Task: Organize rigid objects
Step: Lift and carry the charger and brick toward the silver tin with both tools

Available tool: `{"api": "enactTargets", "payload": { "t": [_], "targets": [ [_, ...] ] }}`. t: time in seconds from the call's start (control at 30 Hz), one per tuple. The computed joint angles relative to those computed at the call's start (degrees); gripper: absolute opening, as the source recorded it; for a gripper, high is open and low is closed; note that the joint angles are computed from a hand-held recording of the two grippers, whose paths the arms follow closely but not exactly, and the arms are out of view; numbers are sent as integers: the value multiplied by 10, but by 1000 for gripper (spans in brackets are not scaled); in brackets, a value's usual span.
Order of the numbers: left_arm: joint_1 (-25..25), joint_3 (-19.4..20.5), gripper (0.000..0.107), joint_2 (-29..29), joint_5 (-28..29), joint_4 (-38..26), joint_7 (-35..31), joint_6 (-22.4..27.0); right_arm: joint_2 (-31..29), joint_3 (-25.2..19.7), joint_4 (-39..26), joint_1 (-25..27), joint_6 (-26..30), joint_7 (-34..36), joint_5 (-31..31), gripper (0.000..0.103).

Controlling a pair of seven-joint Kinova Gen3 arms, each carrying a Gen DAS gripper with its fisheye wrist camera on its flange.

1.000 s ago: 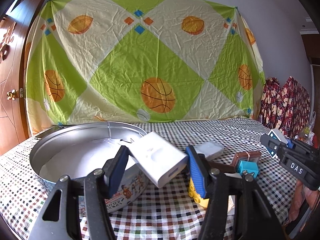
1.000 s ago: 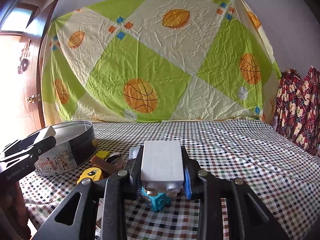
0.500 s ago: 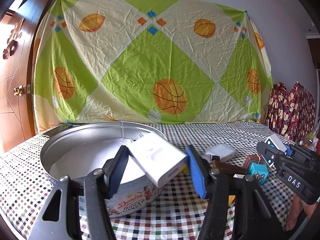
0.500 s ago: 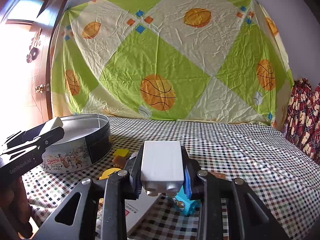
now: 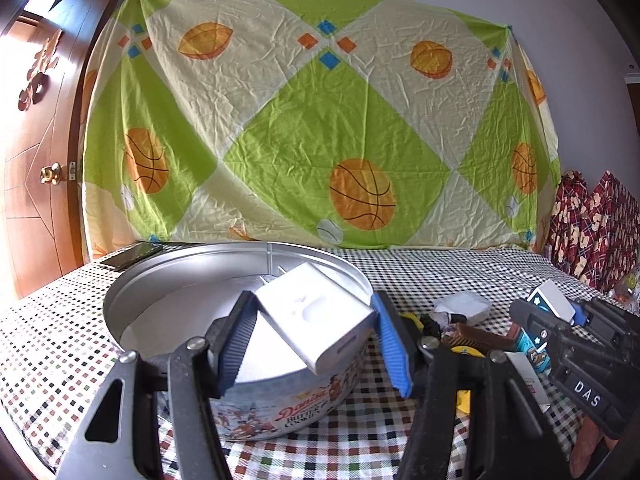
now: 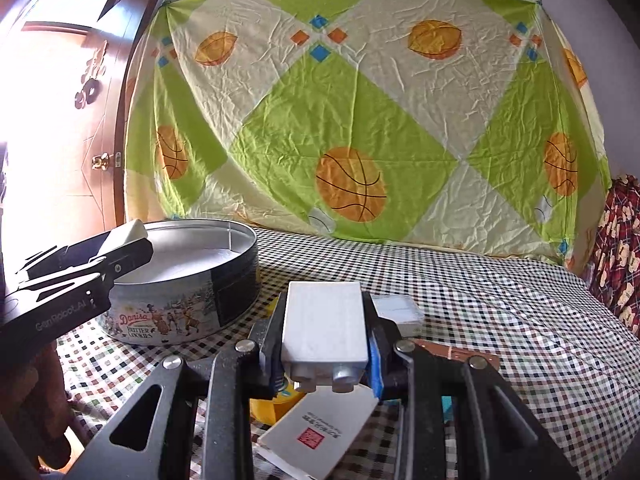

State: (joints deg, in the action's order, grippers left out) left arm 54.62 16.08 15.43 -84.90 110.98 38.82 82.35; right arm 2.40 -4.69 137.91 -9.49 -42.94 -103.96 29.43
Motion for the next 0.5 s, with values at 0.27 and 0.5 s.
{"api": "enactTargets", "payload": {
  "t": [0.27, 0.5],
  "targets": [
    [-3, 1, 59, -6, 8, 10, 8, 12, -2, -10, -4, -18, 13, 7, -4, 34],
    [-9, 4, 59, -13, 13, 20, 17, 18, -4, -18, -8, -34, 26, 15, -8, 34]
  ]
}}
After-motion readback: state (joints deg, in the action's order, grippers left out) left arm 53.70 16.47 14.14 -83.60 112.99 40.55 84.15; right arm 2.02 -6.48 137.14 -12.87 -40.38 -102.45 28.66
